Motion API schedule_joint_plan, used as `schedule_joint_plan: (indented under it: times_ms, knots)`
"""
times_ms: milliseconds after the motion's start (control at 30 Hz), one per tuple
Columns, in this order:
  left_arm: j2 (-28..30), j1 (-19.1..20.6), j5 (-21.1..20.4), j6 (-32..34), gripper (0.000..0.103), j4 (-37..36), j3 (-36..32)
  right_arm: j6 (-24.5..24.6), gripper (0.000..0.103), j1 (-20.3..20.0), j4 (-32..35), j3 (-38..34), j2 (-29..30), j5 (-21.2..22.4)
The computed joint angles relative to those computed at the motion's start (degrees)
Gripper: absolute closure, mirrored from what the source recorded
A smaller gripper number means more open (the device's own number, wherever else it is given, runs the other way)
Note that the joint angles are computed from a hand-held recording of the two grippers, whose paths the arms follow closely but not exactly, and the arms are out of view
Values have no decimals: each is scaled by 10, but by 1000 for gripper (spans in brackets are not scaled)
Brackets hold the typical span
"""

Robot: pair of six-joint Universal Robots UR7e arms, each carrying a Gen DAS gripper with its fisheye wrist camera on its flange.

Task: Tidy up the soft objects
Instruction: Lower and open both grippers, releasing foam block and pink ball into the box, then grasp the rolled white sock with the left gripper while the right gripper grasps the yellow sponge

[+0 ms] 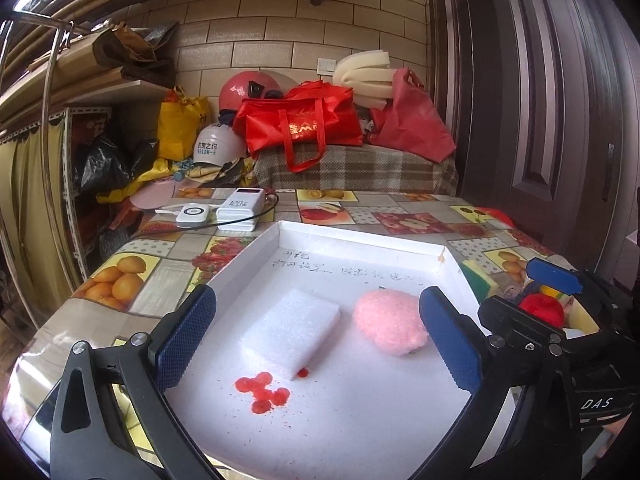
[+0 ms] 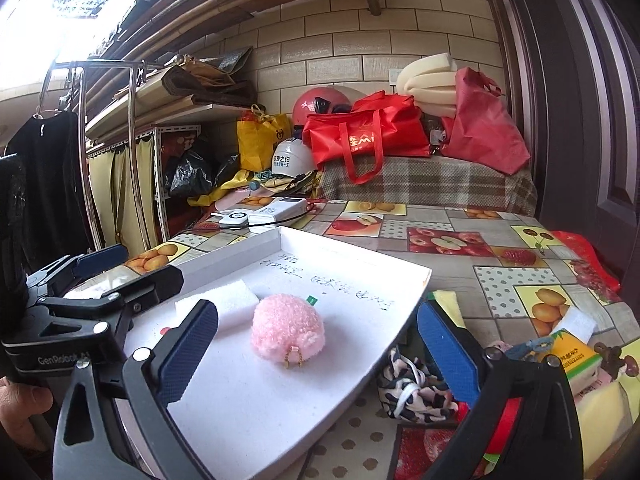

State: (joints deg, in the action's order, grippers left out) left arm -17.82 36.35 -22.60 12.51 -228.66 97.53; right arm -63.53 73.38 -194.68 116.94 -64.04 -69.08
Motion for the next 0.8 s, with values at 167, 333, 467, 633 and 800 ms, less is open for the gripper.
schedule_joint_plan:
  times_ms: [167, 333, 467, 633, 800]
  knots:
    - [0, -7, -12, -21, 0, 29, 4, 2, 3, -11, 3, 9, -16, 4]
    - [13, -20, -45, 27, 0, -33, 4, 9, 3, -44, -25, 29, -47, 53]
    - [12, -22, -64, 11, 0, -4, 7, 24, 0, -92, -81, 51, -82, 141]
    - [-4, -16, -119, -48, 0, 50, 26, 56, 0, -144, -88, 37, -117, 160]
    - [5, -24, -137, -47, 0, 86, 12, 65, 0, -152, -22, -9, -133, 75]
